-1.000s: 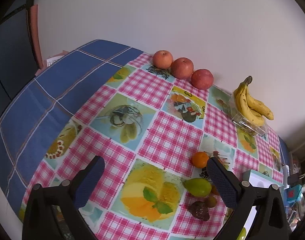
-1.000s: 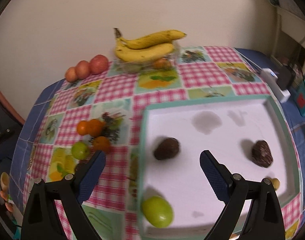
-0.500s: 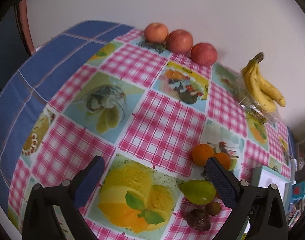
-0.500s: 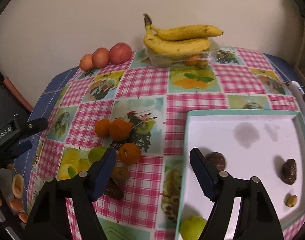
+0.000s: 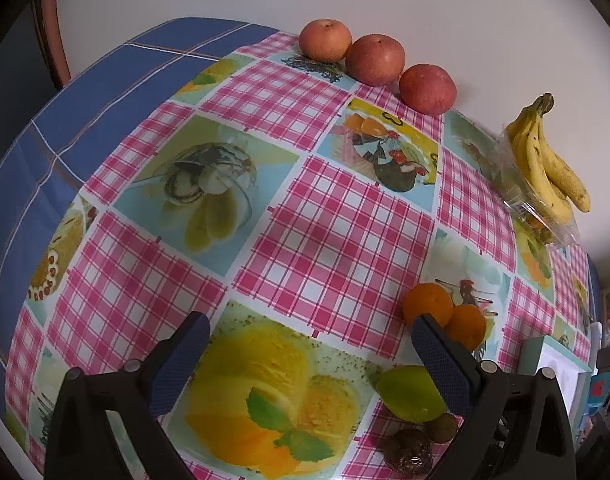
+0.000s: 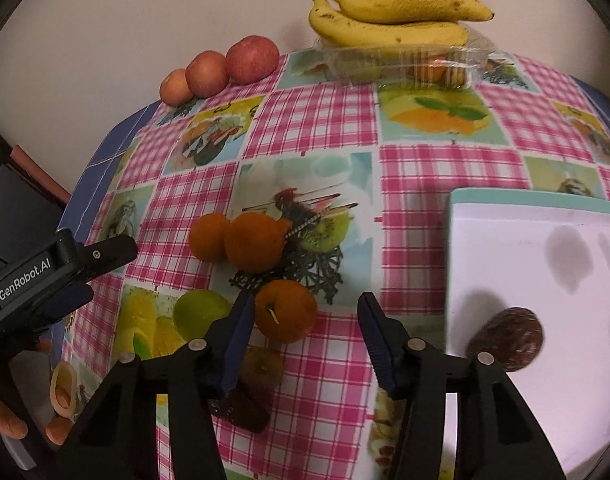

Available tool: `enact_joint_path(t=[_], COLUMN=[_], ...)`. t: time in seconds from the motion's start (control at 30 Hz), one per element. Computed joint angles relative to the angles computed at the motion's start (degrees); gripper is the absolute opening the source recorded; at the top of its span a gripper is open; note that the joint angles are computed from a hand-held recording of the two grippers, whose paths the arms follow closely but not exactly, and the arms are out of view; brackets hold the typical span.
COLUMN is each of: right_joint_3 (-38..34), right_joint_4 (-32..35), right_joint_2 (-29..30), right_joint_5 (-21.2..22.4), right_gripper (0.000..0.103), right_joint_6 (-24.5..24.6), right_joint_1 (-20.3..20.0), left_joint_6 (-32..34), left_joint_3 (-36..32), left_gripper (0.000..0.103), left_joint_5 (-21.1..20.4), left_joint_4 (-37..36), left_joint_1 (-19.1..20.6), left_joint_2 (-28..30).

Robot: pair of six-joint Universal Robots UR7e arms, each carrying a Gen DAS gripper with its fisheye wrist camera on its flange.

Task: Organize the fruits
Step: 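Reach the left tool to a small green fruit while the right tool reaches to a tangerine, then close the left tool on the green fruit while the right tool grasps the tangerine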

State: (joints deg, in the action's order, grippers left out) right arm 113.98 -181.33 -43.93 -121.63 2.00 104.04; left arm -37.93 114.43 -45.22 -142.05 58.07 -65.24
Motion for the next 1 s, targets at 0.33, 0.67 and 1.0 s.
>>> enact_joint_path(t=[0.33, 0.67, 1.0], right_joint_3=[-0.56, 1.15, 2.15], right_joint_4=[-0.29, 0.30, 1.32], right_joint_2=[0.86, -1.74, -3.28], right_joint_5=[1.39, -1.75, -1.93], right_gripper=[0.036, 0.036, 0.036], right_joint_6=[-0.86, 0.88, 1.64], right_joint_1=[-0.21, -0.72, -0.88], left_joint_6=[0.73, 1.31, 1.37], left_joint_3=[-0.14, -0.33, 0.03], left_gripper=[0.099, 0.079, 0.074], left_joint_5=[-3.55, -8.60, -10.00], left_joint_4=[-1.17, -1.90, -1.80], left_joint_1=[-0.10, -0.72, -1.64], left_joint_2=[0.65, 2.26, 3.77])
